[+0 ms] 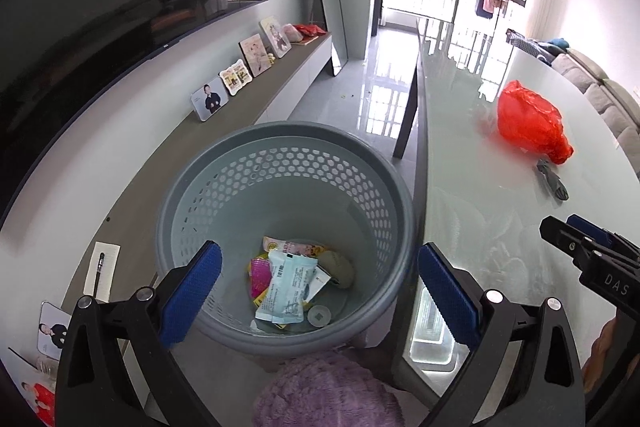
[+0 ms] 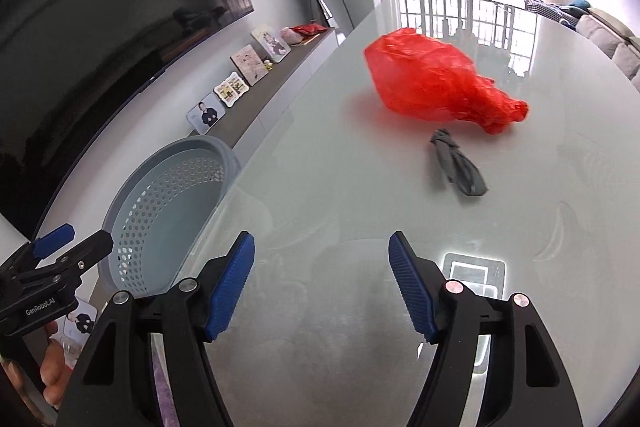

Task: Collect trash
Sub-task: 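Move both tools back over the table toward the grey cloth and red bag, then grasp the grey cloth with the right tool while the left tool approaches the red bag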

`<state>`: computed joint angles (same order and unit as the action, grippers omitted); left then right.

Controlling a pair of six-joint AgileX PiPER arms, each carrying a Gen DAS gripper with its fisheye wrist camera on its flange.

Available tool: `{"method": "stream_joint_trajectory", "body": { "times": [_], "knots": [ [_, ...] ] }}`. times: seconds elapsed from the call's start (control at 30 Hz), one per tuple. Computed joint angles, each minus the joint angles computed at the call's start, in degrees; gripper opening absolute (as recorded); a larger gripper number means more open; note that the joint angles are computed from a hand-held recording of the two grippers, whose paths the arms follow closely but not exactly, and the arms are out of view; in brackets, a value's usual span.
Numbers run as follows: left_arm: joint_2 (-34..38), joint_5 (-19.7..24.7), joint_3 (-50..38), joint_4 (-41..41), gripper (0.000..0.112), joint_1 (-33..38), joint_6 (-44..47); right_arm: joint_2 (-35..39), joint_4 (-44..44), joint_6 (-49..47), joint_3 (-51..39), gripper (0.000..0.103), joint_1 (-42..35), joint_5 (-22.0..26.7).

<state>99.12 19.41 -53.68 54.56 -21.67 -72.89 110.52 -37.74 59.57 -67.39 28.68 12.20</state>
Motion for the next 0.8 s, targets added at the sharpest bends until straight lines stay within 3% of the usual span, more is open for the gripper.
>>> {"method": "stream_joint_trajectory", "body": {
  "times": [0.17,0.33,0.6,0.8],
  "knots": [
    [1.72,1.50,-2.82,-1.10,0.097,-4.52,0.22,-2.68,-3.88,3.84,4.39,0.067,-4.06,-2.44],
    [4.04,3.19,-6.66,-3.45,0.097,-7.83,1.89,-4.59,-1.77,-0.06,6.62,0.067,-8.21,-3.47],
    [9.26,5.89,-14.20,-7.27,0.097,-11.09,4.78,-2.56,22.24,-28.55,3.61,0.067,-13.77,-1.10],
    [13.61,6.66,-19.50,-10.99,0.097,-11.65,8.47,2.21,25.89,-36.51,-3.67,0.067,-14.94,3.43]
  ]
}}
